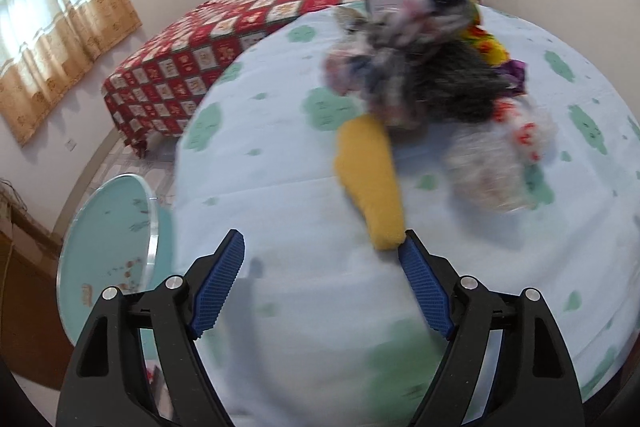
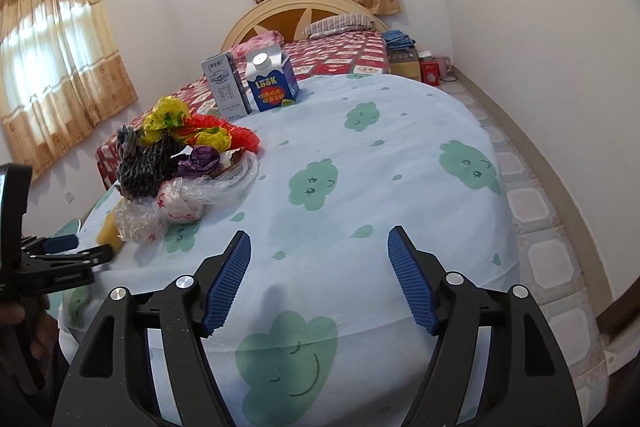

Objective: Collect trash
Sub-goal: 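Grasp the yellow sponge on the table with the left tool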

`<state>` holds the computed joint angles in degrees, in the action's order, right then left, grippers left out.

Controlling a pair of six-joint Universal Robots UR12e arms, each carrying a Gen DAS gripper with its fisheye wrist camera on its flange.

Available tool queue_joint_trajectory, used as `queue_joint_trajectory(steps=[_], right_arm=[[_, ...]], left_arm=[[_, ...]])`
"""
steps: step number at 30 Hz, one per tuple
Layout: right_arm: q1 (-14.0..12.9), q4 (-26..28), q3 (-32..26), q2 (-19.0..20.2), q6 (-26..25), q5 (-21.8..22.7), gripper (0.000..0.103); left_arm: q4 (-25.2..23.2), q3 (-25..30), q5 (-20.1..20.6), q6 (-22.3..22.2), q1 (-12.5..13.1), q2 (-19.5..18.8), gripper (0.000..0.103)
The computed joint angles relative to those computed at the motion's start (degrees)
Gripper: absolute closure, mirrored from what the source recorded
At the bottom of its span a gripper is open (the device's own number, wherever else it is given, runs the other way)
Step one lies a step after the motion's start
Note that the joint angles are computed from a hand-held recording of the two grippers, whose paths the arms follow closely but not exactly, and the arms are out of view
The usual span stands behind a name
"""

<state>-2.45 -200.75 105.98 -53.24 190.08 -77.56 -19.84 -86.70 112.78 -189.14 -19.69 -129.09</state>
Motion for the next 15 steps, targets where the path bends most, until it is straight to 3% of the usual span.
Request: queue_joint_trajectory(steps=[6, 9, 11, 12, 13, 15], right_arm=[[0.39, -0.28, 0.14, 0.04, -0.27, 0.37, 0.031], [0.89, -0.19, 0.19, -0.13, -1.38, -0.08, 0.031], [1.08, -0.22, 0.28, -0.24, -1.88, -0.35, 0.030], [1.11, -0.16, 0.26, -0.25, -1.98, -0.42, 0.030], [1.13, -0.09, 0.28, -0.27, -2.04, -0.44, 0.030], [1.18, 0.01, 0.27, -0.31, -1.93, -0.60, 0.030]], left_arm=[[0.66, -1.22, 1.11, -0.57, 0.62, 1.04, 0.026], [1.44, -0.74, -0.67, -0.91, 0.32, 0.63, 0.026], [2.15, 0.13, -1.48, 0.06, 0.05, -0.15, 0.032], [2.31, 0.47, -1.85, 0.55, 0.00, -0.49, 0.045], [1.84, 0.93, -2.69, 0.95, 0.08, -0.80, 0.068], [0.75, 1.33, -4.46, 1.22, 0.47, -0.91, 0.085]])
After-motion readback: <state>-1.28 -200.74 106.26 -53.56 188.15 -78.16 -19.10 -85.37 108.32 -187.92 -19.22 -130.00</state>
